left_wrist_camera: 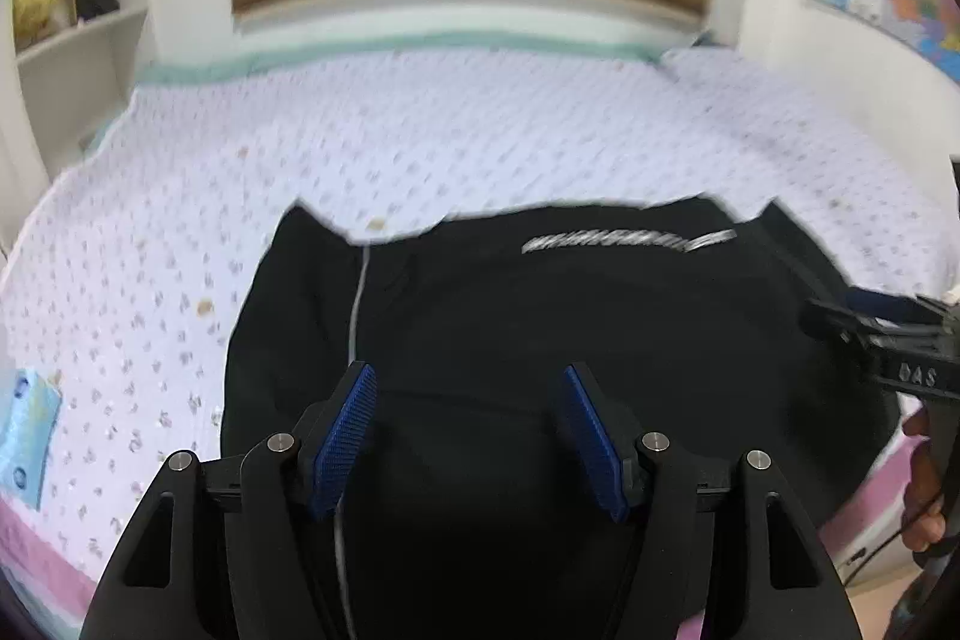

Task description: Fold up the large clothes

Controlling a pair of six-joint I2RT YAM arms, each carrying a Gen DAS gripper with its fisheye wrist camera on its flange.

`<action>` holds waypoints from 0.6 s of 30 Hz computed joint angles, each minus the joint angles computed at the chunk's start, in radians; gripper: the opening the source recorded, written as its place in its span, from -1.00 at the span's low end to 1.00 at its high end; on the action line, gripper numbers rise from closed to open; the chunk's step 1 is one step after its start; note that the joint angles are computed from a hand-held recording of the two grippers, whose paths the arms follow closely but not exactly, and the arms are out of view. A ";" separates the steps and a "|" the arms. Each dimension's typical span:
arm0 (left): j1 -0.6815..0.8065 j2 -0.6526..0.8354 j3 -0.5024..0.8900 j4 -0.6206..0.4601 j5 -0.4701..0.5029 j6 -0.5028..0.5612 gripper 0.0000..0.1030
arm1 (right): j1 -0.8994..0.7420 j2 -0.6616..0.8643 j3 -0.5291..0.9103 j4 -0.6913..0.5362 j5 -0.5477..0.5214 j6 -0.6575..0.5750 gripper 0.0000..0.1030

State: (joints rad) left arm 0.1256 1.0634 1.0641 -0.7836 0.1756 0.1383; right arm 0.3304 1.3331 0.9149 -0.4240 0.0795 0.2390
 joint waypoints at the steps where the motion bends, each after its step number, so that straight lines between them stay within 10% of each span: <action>1: -0.026 -0.037 0.015 -0.017 -0.029 -0.010 0.29 | 0.022 -0.062 -0.003 -0.032 0.013 0.017 0.72; 8: -0.232 -0.263 0.078 -0.030 -0.337 -0.064 0.43 | 0.135 -0.170 0.115 -0.172 0.128 0.133 0.73; 18: -0.104 -0.294 0.114 -0.067 -0.204 -0.107 0.53 | 0.310 -0.225 0.159 -0.243 0.327 0.104 0.83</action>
